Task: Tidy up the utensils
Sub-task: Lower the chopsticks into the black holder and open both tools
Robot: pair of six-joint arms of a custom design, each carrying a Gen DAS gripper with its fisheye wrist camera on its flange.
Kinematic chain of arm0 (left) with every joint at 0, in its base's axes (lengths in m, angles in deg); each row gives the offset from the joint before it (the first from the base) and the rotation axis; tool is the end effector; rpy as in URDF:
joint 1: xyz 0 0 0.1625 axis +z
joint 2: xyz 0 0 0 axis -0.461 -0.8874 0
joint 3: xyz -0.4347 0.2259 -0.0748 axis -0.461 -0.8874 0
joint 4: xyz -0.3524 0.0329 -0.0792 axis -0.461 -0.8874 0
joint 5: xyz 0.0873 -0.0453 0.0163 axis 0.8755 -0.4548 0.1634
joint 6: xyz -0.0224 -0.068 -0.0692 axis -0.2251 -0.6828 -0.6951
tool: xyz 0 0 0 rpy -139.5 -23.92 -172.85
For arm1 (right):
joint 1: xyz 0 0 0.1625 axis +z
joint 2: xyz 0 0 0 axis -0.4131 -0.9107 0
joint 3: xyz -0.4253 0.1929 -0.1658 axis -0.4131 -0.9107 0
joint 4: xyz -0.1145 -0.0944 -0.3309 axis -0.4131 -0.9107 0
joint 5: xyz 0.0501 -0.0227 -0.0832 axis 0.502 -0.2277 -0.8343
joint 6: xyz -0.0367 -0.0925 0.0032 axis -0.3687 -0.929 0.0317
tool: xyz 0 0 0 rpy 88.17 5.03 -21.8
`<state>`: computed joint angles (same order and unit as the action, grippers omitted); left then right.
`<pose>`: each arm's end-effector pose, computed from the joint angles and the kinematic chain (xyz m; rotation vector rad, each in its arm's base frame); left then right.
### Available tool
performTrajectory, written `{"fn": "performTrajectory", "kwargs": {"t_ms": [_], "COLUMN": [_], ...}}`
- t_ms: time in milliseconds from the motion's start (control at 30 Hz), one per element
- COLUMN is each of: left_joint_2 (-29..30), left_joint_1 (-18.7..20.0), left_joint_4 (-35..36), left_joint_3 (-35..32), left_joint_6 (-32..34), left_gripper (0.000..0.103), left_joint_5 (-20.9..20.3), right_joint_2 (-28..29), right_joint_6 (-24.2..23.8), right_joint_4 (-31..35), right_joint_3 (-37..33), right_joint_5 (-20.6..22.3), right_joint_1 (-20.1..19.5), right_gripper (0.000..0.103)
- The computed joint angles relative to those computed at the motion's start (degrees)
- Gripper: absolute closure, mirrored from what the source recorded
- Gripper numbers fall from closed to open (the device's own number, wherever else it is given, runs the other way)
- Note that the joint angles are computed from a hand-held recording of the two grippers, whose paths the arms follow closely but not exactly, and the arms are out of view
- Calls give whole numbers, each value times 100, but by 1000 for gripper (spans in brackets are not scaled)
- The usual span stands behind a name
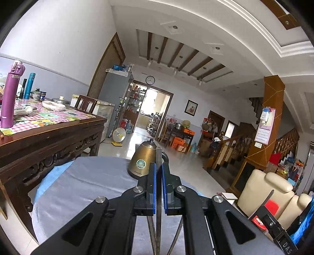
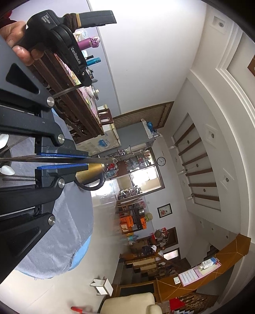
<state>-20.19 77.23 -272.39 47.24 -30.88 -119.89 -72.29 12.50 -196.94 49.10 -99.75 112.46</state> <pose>-0.4452 -0.7723 0.0704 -1.0292 -2.5517 1.5008 0.0912 -0.5785 0.3888 0.1475 -1.8049 1.9096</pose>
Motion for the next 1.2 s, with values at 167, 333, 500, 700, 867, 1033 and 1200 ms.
{"fn": "performTrajectory", "kwargs": {"t_ms": [167, 333, 500, 700, 867, 1033, 1200], "left_joint_2": [118, 180, 198, 215, 240, 264, 282], "left_joint_1": [7, -20, -51, -44, -30, -19, -19], "left_joint_4": [123, 112, 87, 130, 216, 248, 238], "left_joint_3": [-120, -119, -64, -55, -65, -53, -19], "left_joint_6": [-98, -11, 85, 124, 82, 47, -2], "left_gripper": [97, 97, 97, 97, 97, 97, 97], "left_joint_5": [28, 44, 123, 141, 146, 164, 191], "right_joint_2": [78, 115, 118, 156, 196, 216, 223], "right_joint_6": [-140, -183, -145, -172, -167, -147, -118], "right_joint_4": [30, 80, 149, 166, 280, 385, 409], "right_joint_3": [-40, -64, -67, -60, -89, -122, -101], "right_joint_5": [-74, -132, -203, -245, -300, -361, -394], "right_joint_1": [52, 71, 68, 91, 79, 70, 56], "right_gripper": [96, 96, 96, 96, 96, 96, 96]}}
